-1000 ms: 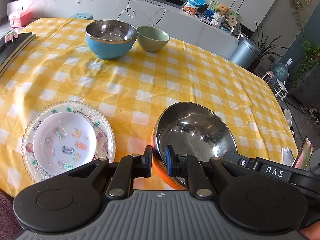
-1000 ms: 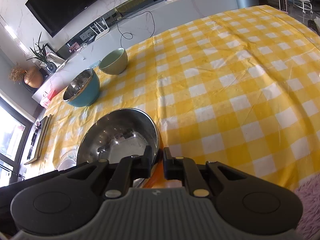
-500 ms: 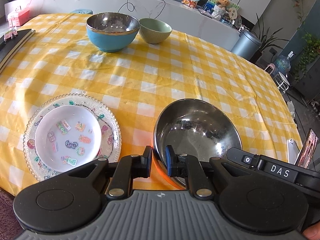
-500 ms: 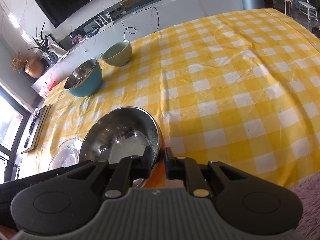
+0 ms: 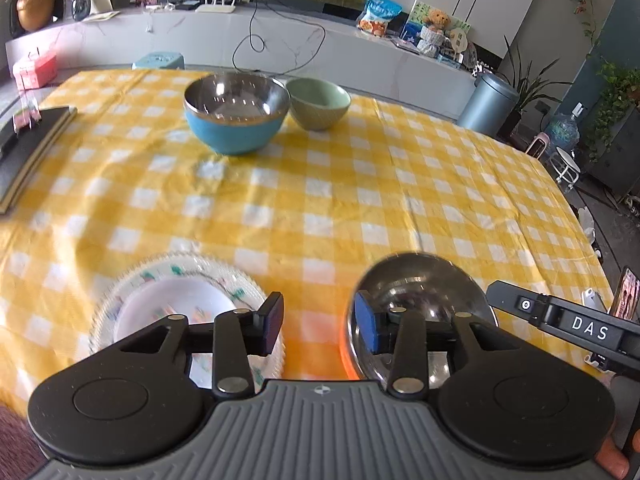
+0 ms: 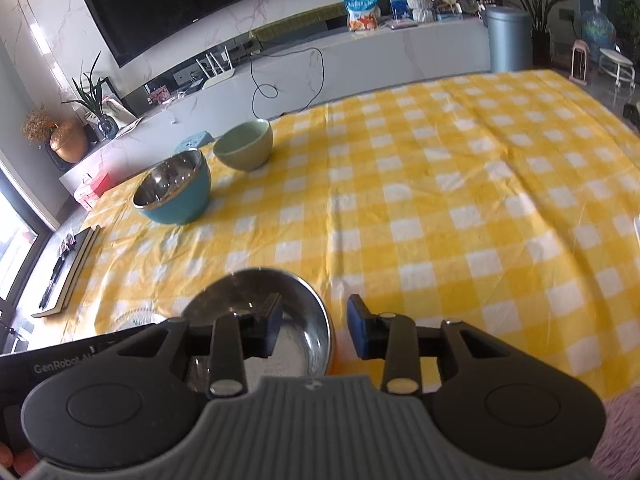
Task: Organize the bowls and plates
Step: 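Move both grippers to the blue steel bowl and grasp its rim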
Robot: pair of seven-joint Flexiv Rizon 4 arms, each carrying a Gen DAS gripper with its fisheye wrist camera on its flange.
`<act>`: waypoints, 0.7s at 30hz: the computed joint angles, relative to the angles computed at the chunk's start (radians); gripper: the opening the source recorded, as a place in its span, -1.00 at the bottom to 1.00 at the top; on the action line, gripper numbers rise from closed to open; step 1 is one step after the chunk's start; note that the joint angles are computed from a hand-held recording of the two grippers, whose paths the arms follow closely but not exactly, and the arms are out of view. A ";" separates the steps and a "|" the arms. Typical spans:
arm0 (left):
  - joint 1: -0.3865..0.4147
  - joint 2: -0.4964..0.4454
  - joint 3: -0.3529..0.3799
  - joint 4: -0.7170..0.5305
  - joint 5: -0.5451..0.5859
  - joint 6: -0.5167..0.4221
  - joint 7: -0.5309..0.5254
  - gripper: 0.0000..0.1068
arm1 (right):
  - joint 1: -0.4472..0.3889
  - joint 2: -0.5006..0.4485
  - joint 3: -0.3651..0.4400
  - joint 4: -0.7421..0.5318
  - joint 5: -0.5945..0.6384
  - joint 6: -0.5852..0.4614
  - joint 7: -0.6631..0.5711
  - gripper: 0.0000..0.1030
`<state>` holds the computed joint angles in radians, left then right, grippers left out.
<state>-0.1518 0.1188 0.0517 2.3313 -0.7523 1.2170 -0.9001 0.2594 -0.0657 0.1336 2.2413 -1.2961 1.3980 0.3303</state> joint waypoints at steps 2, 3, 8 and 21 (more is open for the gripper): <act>0.006 -0.012 0.003 -0.019 -0.004 0.014 0.022 -0.12 | 0.008 -0.013 0.002 -0.023 0.022 -0.014 -0.035 -0.27; 0.012 -0.020 0.004 -0.032 -0.004 0.024 0.032 -0.11 | 0.012 -0.022 0.002 -0.036 0.036 -0.017 -0.055 -0.26; 0.039 -0.065 0.004 -0.102 -0.047 0.047 0.092 -0.05 | 0.050 -0.082 -0.009 -0.122 0.130 -0.020 -0.157 -0.06; 0.166 -0.265 -0.050 -0.316 -0.089 0.028 0.165 0.04 | 0.178 -0.340 -0.027 -0.487 0.553 -0.111 -0.550 -0.02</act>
<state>0.0146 -0.1462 0.0015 2.0154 -0.8415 1.2452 -0.7346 0.4374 -0.4056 0.1062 1.7547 -0.7428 1.2865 -0.2199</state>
